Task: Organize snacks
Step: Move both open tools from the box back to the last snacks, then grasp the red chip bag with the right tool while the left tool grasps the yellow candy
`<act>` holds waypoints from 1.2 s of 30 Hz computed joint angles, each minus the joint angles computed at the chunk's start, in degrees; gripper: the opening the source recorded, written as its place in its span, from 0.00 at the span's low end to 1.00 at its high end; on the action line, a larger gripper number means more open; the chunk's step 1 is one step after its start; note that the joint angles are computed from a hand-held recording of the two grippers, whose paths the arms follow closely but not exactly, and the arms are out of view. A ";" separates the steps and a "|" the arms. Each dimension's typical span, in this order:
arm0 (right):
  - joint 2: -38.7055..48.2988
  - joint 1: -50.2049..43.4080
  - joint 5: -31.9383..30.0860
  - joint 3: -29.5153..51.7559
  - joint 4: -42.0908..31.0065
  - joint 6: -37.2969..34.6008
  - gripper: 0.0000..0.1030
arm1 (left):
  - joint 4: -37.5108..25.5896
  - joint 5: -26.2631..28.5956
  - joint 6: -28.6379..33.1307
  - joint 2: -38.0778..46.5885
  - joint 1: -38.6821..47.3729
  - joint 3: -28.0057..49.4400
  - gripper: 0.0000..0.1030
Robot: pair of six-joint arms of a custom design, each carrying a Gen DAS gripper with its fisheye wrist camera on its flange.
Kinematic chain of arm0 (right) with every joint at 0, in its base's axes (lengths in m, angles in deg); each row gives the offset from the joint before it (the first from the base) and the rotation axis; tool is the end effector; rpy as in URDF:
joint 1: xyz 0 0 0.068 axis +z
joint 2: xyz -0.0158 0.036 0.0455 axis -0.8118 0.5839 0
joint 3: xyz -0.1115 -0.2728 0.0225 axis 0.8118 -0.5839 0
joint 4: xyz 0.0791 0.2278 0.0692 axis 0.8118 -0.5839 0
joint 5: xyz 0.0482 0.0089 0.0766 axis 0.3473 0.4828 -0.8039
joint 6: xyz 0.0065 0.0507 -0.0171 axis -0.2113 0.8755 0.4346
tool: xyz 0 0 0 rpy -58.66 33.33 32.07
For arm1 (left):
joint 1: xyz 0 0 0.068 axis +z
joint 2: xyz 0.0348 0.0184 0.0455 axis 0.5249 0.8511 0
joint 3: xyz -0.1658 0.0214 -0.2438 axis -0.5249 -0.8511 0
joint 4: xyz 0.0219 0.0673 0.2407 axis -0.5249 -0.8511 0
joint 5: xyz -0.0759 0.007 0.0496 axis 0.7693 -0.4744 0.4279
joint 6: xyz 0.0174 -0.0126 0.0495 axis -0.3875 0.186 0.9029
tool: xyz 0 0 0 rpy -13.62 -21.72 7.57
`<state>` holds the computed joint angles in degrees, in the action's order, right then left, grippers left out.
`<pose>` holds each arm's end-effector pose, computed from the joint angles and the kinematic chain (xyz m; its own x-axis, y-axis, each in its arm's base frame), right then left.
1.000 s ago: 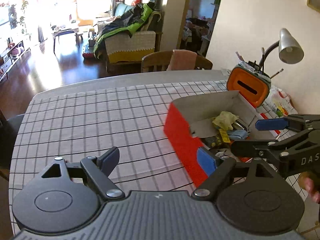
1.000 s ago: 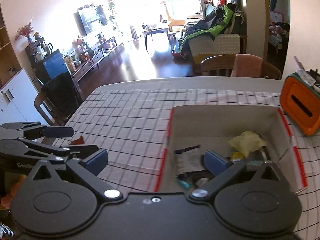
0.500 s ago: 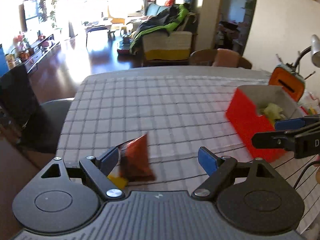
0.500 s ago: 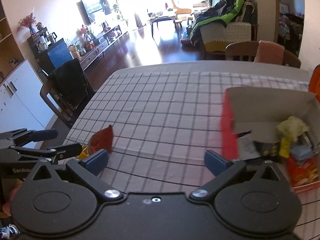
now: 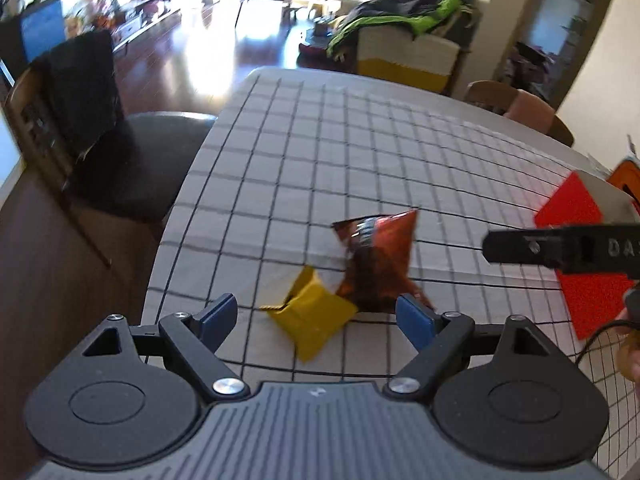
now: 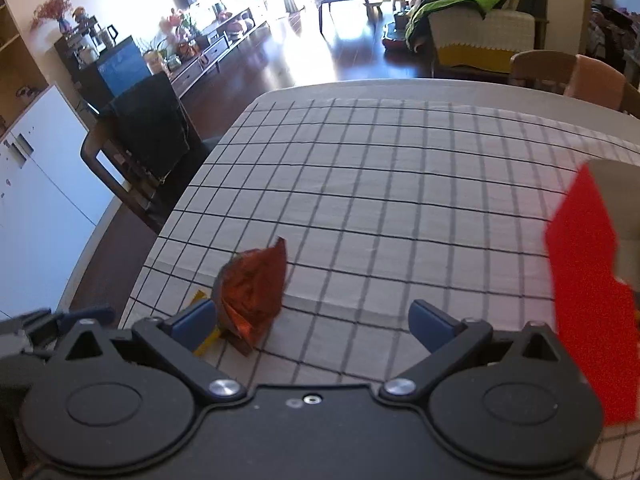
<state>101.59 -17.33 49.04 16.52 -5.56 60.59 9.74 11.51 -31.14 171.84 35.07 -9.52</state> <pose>0.2041 0.1488 0.0768 -0.8454 0.0777 -0.5285 -0.0785 0.9606 0.2668 0.2075 0.0037 0.0451 -0.8207 0.0339 -0.5703 0.1477 0.9769 -0.1545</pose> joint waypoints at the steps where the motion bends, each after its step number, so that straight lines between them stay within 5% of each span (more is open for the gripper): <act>1: 1.40 0.03 -0.34 1.56 -0.44 0.15 1.00 | -0.27 0.27 -0.01 0.87 0.81 0.54 0.84; 15: 19.79 0.99 -2.77 23.49 -11.98 0.61 0.95 | -6.24 -0.64 -1.41 5.79 3.92 6.65 0.84; 25: 22.30 -0.87 -7.47 24.63 -11.51 1.85 0.83 | -15.92 1.32 -7.53 8.49 3.40 13.06 0.84; 30: 21.29 -2.07 -9.68 22.68 -10.45 -0.01 0.54 | -17.69 1.59 -10.51 9.76 2.28 14.91 0.84; 36: 19.08 -4.61 -9.33 16.96 -5.67 0.02 0.44 | -18.68 0.10 -13.41 10.39 -0.31 16.42 0.84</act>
